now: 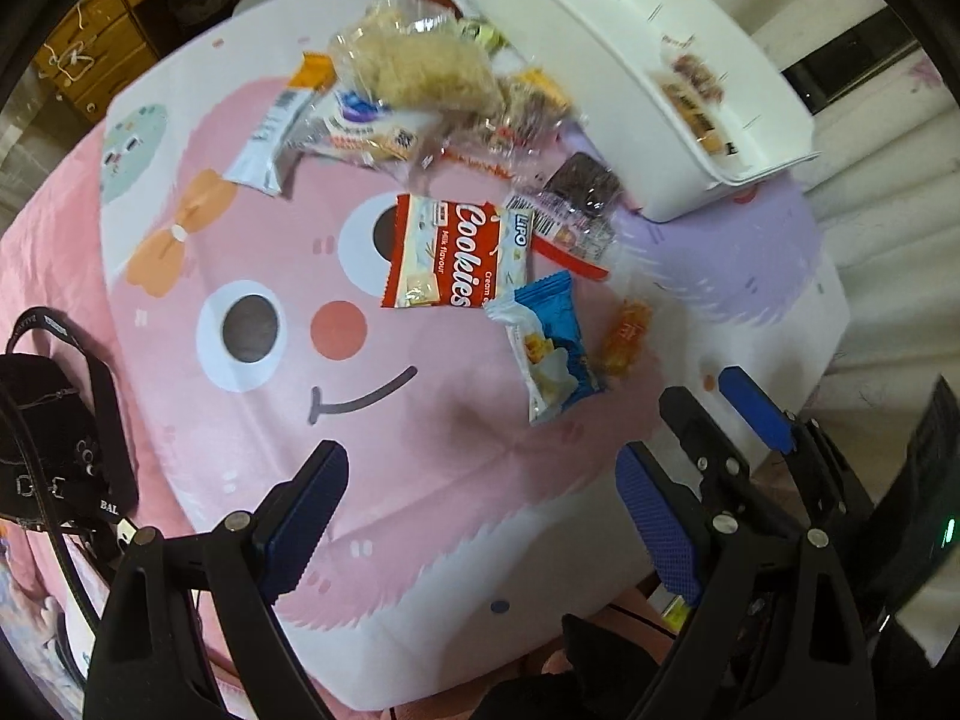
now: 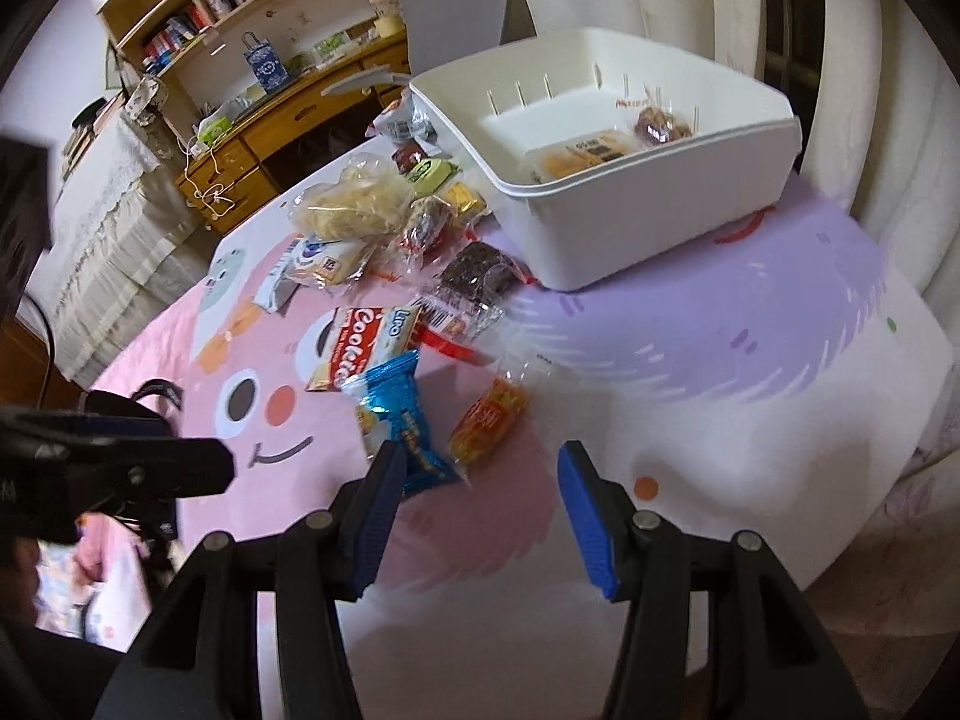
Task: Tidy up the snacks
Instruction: 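Grasp the blue-white wafer with the left gripper while the right gripper grasps the red-labelled candy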
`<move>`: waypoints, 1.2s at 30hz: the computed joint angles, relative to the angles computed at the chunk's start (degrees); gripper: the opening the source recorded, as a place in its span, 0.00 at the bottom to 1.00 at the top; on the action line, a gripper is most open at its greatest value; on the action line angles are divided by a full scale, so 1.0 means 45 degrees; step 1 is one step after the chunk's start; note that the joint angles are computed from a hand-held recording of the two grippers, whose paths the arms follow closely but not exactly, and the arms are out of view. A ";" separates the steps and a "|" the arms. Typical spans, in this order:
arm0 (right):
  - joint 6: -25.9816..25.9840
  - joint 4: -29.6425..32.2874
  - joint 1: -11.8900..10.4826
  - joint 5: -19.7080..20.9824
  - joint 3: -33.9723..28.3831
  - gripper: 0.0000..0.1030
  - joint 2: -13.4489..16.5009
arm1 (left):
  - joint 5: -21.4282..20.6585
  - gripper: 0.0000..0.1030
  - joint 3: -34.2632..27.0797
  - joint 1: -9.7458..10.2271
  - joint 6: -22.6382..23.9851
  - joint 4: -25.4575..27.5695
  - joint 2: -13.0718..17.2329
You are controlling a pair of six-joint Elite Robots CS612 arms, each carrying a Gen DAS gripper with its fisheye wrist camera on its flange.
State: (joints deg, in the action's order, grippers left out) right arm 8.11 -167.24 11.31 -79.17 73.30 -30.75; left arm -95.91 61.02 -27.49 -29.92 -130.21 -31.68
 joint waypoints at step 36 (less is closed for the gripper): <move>-0.3609 0.1189 -0.0052 0.0085 -0.1915 0.22 0.1340 | -0.2271 0.50 -0.6398 0.0227 -0.1454 0.4086 0.3896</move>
